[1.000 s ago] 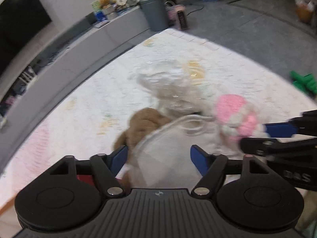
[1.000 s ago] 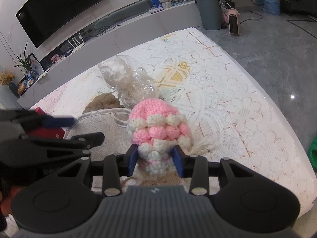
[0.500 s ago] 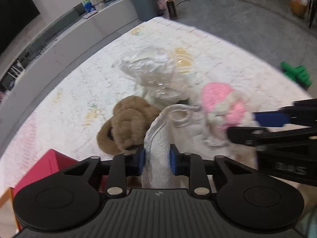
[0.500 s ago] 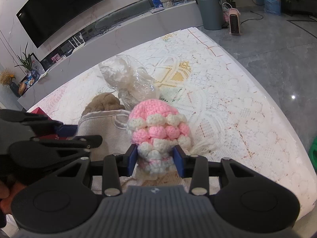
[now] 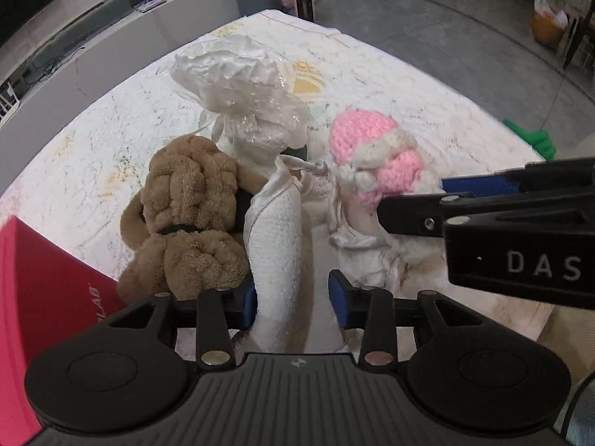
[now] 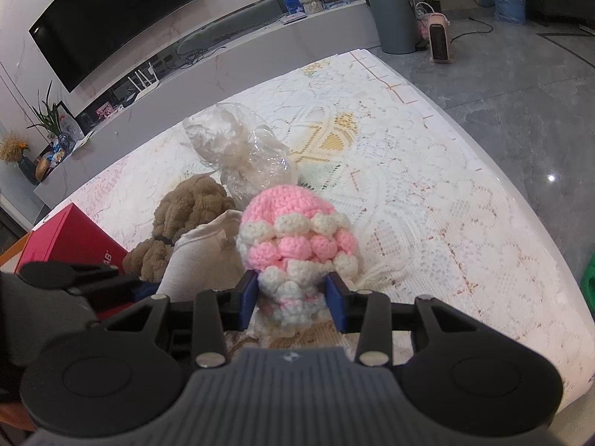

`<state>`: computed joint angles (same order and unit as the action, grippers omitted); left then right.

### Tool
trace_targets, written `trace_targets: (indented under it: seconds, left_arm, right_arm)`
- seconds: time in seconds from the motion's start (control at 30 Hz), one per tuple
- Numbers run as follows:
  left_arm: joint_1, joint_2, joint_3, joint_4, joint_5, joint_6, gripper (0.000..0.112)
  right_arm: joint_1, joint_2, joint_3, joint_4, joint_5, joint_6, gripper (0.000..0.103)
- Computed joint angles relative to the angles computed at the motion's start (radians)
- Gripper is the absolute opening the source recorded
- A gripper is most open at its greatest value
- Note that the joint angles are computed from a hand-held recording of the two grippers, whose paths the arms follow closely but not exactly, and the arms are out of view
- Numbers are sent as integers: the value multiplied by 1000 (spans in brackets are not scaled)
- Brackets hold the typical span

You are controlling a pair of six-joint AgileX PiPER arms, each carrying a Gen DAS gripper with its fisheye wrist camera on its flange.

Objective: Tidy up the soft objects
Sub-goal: 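Close the left tool on the beige cloth pouch and lift it, then carry the pouch and hat with both tools over the orange box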

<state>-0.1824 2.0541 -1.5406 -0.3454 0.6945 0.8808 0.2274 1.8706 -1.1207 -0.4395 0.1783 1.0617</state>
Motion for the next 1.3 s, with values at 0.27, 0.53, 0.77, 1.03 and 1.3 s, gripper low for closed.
trace_targets:
  seconds: [0.27, 0.53, 0.77, 1.03, 1.3]
  left_arm:
    - [6, -46, 88, -52, -91, 2, 12]
    - [77, -168, 217, -243, -145, 114, 11]
    - [151, -303, 324, -412, -141, 251, 11]
    - [297, -448, 401, -594, -61, 401, 11]
    - [494, -525, 397, -721, 83, 509, 11]
  right_arm:
    - [15, 8, -14, -62, 23, 37, 37]
    - [53, -31, 11, -381, 60, 333, 27]
    - [114, -147, 87, -581, 106, 557, 25]
    - [267, -271, 134, -629, 235, 644, 25]
    - [444, -314, 73, -645, 355, 657, 25]
